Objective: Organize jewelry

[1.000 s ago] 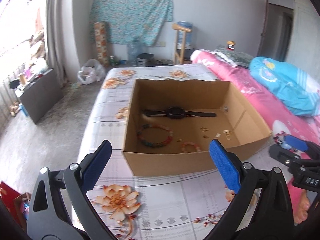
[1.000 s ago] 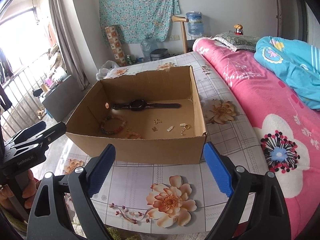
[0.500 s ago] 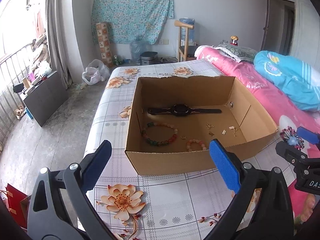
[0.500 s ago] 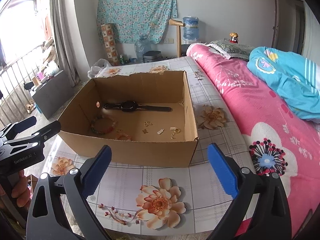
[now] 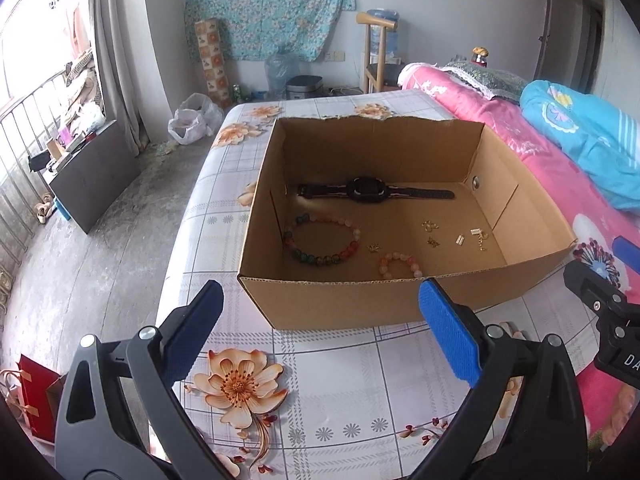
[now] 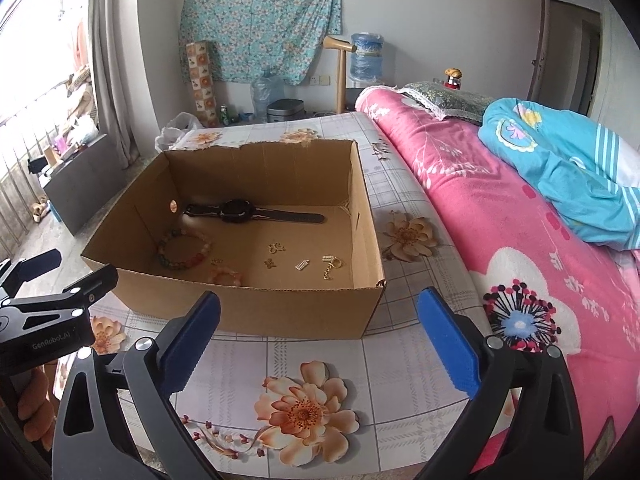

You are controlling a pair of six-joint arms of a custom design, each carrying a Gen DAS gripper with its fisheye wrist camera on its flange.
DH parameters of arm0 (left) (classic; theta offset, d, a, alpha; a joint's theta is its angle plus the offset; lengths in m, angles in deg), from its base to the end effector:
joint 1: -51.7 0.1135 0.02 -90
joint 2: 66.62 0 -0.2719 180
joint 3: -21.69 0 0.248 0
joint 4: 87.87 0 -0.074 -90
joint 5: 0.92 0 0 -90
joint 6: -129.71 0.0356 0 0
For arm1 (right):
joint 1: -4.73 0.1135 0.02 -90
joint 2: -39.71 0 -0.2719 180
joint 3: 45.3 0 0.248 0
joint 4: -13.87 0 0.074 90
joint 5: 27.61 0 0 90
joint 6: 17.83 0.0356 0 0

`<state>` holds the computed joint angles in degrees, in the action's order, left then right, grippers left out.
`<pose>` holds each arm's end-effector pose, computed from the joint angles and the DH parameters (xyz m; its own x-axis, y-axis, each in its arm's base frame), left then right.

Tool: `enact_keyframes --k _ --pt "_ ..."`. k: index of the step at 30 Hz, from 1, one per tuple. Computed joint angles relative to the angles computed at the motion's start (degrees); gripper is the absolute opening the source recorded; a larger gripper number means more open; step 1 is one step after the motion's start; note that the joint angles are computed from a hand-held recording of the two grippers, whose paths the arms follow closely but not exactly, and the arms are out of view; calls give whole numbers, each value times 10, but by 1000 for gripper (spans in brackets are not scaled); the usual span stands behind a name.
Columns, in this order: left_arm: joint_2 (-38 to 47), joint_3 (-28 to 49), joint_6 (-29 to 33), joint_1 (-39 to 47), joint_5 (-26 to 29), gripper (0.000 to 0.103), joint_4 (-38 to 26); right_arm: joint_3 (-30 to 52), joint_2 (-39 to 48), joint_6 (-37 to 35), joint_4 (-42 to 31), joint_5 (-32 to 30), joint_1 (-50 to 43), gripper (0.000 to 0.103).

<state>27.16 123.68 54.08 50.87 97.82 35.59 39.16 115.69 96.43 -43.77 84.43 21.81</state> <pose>0.3559 -0.0106 0.3387 -0.6949 0.2554 -0.6722 0.2971 0.9533 0.0550 0.2614 0.0664 0.3329 -0.6748 0.1911 -0.7128 0.2628 0.9648 0.0099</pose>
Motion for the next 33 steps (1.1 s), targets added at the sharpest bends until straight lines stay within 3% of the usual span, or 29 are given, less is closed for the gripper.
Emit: enact_keyframes --k 14,33 --pt "52 38 -35 -8 -36 95 -39 48 75 32 -47 -1 4 96" --pt "75 73 -39 -23 -51 95 -72 32 82 41 -31 -68 -41 96"
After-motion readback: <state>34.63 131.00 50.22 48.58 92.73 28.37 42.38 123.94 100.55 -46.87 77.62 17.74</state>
